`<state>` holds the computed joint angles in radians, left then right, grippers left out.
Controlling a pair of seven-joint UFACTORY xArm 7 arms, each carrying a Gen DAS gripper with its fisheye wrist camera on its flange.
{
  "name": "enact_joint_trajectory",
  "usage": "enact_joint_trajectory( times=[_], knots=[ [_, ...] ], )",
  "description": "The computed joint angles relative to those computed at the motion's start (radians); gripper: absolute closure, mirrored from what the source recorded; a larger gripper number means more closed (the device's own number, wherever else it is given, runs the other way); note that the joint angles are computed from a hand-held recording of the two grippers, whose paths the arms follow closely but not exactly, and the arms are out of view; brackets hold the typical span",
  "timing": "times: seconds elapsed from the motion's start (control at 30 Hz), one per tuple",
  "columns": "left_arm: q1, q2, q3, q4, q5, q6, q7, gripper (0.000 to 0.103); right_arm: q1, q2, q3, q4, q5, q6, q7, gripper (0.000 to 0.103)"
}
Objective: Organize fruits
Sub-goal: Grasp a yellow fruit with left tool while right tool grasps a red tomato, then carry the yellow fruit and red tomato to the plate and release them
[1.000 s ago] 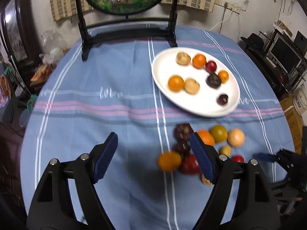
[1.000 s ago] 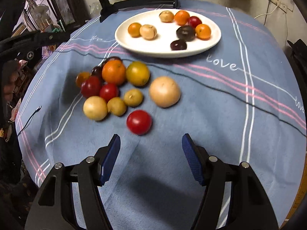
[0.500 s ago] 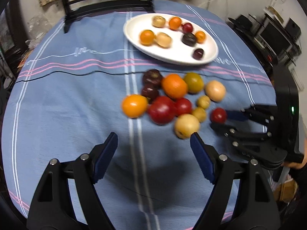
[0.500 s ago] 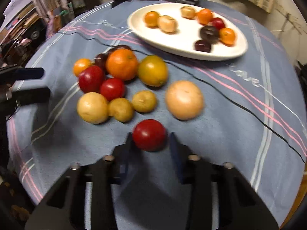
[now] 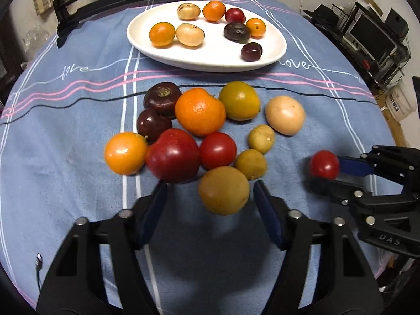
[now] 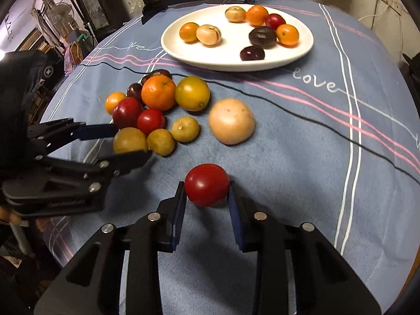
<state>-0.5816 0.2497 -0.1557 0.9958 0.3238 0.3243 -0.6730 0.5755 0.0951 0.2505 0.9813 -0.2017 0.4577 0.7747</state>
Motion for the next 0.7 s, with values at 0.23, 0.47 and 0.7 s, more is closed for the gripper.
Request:
enact_joint_trajectory(
  times=[0.23, 0.47, 0.7],
  knots=[
    [0.021, -0.057, -0.021, -0.054, -0.047, -0.012, 0.091, 0.065, 0.001, 0.000, 0.002, -0.014, 0.009, -0.020, 0.010, 0.071],
    [0.071, -0.181, -0.047, -0.166, -0.117, -0.057, 0.118, 0.065, 0.011, -0.006, 0.008, -0.012, 0.005, -0.024, 0.024, 0.071],
    [0.092, -0.216, -0.057, -0.162, -0.041, -0.045, 0.068, 0.065, 0.022, 0.009, 0.007, 0.010, 0.001, -0.024, 0.042, 0.071]
  ],
)
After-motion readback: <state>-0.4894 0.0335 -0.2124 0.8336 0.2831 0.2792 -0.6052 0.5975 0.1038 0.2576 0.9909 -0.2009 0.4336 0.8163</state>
